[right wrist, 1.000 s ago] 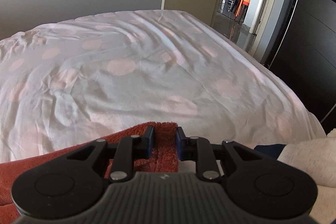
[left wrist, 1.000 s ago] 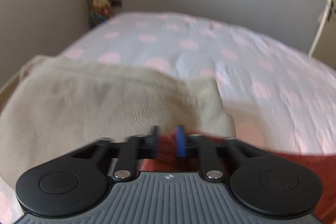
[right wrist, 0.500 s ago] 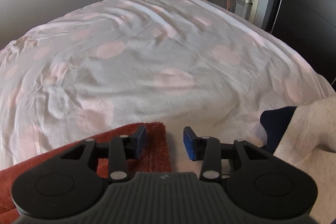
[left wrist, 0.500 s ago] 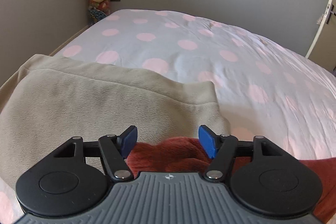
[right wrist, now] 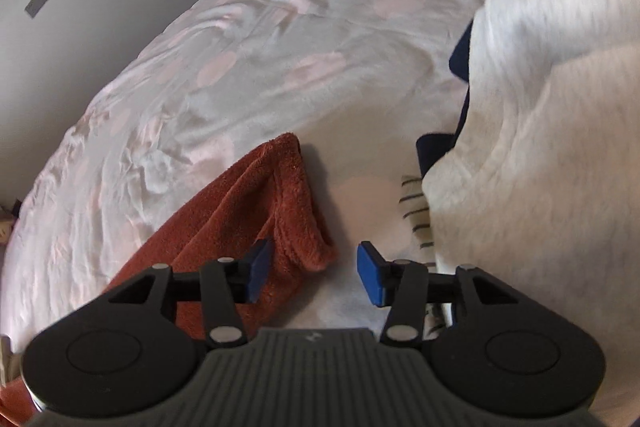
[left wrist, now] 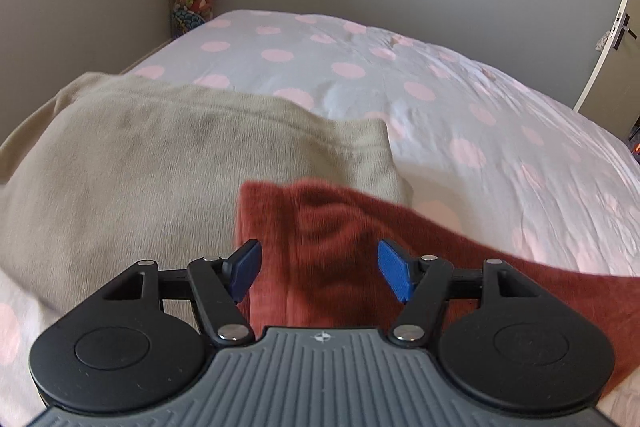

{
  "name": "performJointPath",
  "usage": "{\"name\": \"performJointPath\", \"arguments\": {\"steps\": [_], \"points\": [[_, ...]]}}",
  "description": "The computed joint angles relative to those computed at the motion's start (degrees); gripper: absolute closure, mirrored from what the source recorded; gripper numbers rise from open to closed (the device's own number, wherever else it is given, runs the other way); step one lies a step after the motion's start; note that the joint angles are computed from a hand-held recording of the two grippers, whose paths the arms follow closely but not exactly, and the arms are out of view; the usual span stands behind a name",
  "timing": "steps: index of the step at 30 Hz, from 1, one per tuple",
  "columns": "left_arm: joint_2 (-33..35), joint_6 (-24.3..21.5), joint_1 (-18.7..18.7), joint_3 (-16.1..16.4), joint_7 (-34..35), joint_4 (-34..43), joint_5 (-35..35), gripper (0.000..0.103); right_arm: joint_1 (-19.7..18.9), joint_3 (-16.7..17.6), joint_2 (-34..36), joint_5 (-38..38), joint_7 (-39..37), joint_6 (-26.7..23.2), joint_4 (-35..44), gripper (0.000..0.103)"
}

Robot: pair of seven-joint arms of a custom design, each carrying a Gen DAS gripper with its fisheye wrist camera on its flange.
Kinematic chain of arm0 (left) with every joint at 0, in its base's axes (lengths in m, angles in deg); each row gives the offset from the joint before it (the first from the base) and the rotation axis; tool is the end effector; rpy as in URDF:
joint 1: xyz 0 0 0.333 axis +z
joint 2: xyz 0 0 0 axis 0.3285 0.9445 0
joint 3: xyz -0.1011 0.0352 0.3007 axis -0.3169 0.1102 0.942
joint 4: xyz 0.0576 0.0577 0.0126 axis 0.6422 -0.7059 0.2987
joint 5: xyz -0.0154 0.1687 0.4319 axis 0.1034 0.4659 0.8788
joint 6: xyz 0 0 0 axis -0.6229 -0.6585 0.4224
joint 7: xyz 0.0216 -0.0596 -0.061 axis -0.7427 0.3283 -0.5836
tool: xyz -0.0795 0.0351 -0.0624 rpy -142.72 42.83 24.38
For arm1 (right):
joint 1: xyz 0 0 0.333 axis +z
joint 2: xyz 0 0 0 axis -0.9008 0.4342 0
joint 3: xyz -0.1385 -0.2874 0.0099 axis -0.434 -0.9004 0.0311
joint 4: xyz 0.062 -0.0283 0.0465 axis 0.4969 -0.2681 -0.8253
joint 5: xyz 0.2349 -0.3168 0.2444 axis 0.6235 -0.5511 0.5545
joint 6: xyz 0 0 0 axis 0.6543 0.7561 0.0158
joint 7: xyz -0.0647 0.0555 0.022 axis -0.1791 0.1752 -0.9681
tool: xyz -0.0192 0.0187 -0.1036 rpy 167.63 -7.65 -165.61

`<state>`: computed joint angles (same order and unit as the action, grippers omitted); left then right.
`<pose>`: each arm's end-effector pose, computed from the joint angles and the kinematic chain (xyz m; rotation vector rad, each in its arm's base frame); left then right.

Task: Fold clothes

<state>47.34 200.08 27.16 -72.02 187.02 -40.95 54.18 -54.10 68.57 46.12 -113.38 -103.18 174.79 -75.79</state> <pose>0.8181 0.0090 0.5402 -1.5569 2.1714 -0.9687 0.4008 0.1587 0.4824 -0.3404 2.5112 -0.5508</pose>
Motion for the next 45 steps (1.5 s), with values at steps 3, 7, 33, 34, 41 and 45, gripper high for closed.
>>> {"name": "performJointPath", "arguments": {"steps": [3,7,33,34,41,45], "points": [[-4.06,0.63,1.0,0.21,-0.53,-5.8,-1.72,0.04,-1.29,0.64,1.49,0.58,6.63,4.49,-1.07,0.051],[-9.57,2.05,2.3,0.54,-0.01,-13.85,-6.11,0.04,-1.34,1.19,3.29,0.43,10.3,6.93,-1.25,0.092],[-25.84,0.93,3.89,8.6,-13.58,-36.64,-12.76,0.04,11.96,12.42,4.7,-2.4,17.87,-2.73,5.67,0.061],[-25.89,0.93,4.15,8.74,-14.51,-37.1,-13.92,0.04,12.32,13.4,6.31,-3.56,19.06,-3.18,6.93,0.061],[-23.04,0.03,5.61,8.65,-16.49,-36.19,-21.97,0.04,15.38,14.38,15.12,-12.34,19.56,-7.22,14.0,0.049],[-21.37,1.52,5.8,7.76,-15.3,-35.32,-23.22,0.042,17.81,12.24,15.79,-13.56,20.32,-8.18,14.12,0.049]]}}
